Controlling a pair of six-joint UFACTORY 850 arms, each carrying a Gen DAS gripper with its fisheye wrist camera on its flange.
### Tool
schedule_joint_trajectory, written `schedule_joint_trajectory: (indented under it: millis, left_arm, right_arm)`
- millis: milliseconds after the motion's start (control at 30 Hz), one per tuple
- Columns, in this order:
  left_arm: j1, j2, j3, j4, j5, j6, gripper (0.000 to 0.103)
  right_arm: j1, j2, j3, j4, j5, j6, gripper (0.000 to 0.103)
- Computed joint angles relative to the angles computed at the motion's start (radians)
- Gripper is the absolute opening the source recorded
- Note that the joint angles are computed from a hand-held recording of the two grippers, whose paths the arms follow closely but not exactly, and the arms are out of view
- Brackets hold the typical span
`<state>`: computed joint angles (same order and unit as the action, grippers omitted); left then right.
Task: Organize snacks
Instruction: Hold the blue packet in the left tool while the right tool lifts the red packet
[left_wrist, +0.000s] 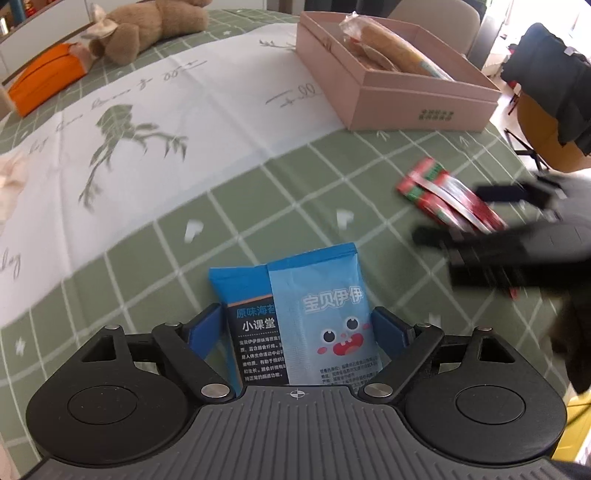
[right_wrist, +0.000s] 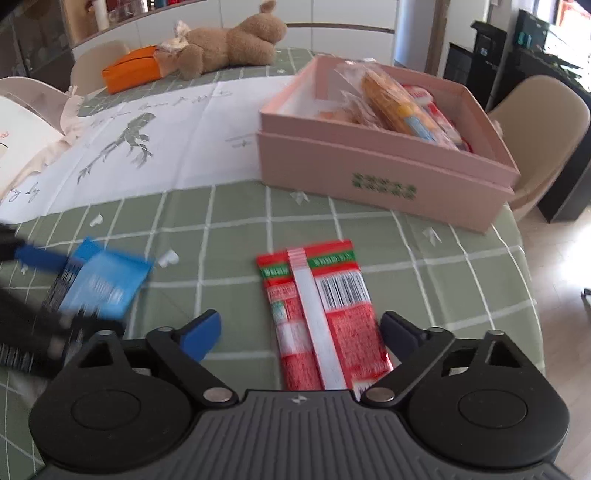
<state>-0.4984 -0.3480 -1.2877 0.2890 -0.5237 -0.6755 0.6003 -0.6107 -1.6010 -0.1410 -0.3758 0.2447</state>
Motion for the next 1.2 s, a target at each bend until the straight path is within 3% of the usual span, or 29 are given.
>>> schedule_joint_trajectory:
  millis: [33, 100, 233, 467, 567, 700, 800, 967, 1133, 1200]
  left_arm:
    - [-0.004, 0.013, 0.019, 0.012, 0.007, -0.009, 0.091]
    - [-0.014, 0.032, 0.047, 0.046, 0.014, -0.025, 0.091]
    - [-0.032, 0.029, 0.050, 0.105, 0.001, -0.045, 0.093]
    - [-0.024, 0.016, 0.037, 0.100, 0.016, -0.068, 0.096]
    - [-0.025, 0.013, 0.036, 0.119, 0.022, -0.085, 0.096]
    - [-0.007, 0.055, 0.096, 0.095, 0.110, -0.108, 0.095]
    - [0.005, 0.070, 0.112, 0.044, 0.130, -0.087, 0.095]
    - [-0.004, 0.056, 0.088, 0.050, 0.077, -0.072, 0.094]
    - [-0.026, 0.013, 0.018, 0.051, -0.044, -0.039, 0.092]
    - [-0.034, 0.011, 0.010, 0.033, -0.072, 0.002, 0.091]
  right_arm:
    - [0.003, -0.005, -0.009, -0.001, 0.003, -0.001, 0.083]
    - [0.010, -0.014, -0.028, 0.010, -0.003, -0.018, 0.066]
    - [0.021, -0.001, -0.027, 0.014, -0.051, -0.027, 0.058]
    - [0.024, 0.128, 0.147, -0.057, -0.050, 0.112, 0.058]
    - [0.026, 0.139, 0.168, -0.097, -0.034, 0.158, 0.061]
    - [0.025, 0.126, 0.162, -0.110, -0.001, 0.163, 0.070]
    - [0.024, 0.108, 0.153, -0.133, 0.046, 0.174, 0.074]
    - [0.022, 0.101, 0.150, -0.107, 0.081, 0.121, 0.067]
    - [0.007, 0.159, 0.225, -0.031, 0.092, 0.022, 0.066]
    - [0.003, 0.173, 0.237, 0.012, 0.080, -0.035, 0.055]
